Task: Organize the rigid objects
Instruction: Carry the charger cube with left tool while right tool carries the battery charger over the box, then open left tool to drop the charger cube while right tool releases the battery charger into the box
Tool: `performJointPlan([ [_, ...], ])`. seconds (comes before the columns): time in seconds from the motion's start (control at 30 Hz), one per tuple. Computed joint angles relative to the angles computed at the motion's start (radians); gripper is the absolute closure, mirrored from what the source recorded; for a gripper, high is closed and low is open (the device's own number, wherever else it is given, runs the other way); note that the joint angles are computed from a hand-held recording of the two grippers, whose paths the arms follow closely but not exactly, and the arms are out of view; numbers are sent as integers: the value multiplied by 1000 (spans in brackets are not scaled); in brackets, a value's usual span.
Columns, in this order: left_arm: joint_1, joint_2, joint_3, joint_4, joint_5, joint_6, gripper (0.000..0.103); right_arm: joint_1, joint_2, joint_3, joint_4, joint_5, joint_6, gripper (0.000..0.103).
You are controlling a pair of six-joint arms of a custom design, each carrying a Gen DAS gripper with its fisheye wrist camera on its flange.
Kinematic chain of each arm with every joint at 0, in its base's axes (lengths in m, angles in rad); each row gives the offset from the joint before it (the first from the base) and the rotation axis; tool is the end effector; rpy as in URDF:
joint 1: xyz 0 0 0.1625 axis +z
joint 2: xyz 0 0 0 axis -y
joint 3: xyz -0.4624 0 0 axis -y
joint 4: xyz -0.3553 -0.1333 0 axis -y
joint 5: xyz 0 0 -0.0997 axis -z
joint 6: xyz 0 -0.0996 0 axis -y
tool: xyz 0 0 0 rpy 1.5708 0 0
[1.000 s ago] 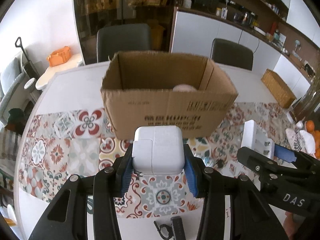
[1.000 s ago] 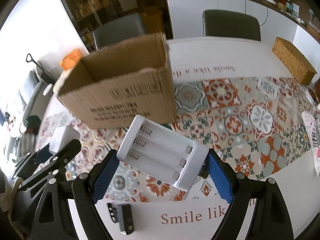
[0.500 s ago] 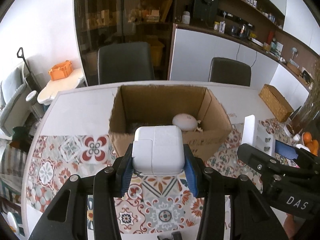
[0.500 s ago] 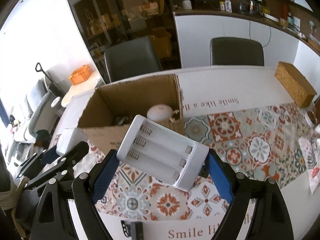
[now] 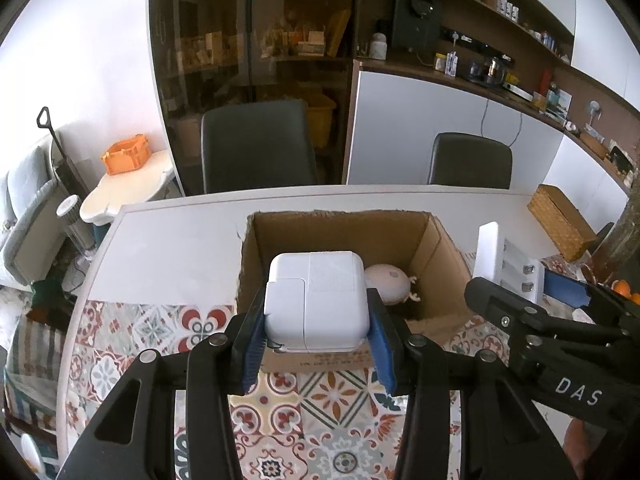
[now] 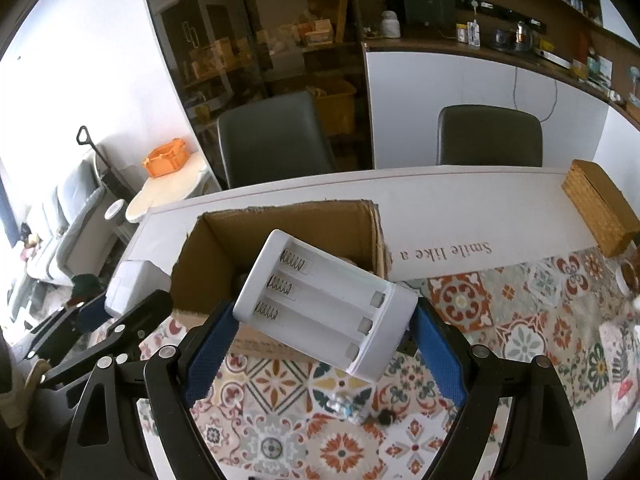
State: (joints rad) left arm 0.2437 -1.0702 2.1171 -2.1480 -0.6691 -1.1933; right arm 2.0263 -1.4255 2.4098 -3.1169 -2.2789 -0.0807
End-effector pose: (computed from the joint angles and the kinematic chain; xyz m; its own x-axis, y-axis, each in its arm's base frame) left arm -0.3960 -0.3163 0.1603 -0.7326 0.0534 -0.6786 0.5001 0.7185 -0.4834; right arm 0.2323 -0.3185 0.3132 -0.8018 -0.0842 0.5916 -0.4384 0.7557 -0.4866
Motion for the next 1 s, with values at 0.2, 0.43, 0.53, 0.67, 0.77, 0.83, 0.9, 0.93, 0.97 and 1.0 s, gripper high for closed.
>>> performJointPlan([
  [0.2,40,11,-19,-33,-3,50,58,-11,25,-42,26,6,-6,17],
  [0.43,86,33,-44,-61,-20,101,58,-27,50,-85,65,2,-2,17],
  [0.53,104,41,-59,-57,-33,109,58,-39,58,-103,94,6,5,17],
  [0.67,125,54,-76,-62,-53,127,58,-61,60,-126,144,21,16,17],
  [0.77,140,61,-87,-57,-65,135,58,-65,67,-135,157,15,16,17],
  [0.83,150,65,-92,-54,-72,138,58,-70,73,-142,168,19,17,17],
  [0.9,156,69,-99,-45,-74,139,57,-77,77,-148,182,25,21,17],
  [0.93,160,70,-101,-39,-76,138,56,-80,79,-152,194,26,27,17],
  [0.97,161,71,-103,-34,-75,135,56,-83,81,-155,198,29,26,17],
  [1.0,161,71,-104,-23,-71,129,55,-85,86,-158,202,28,27,17],
])
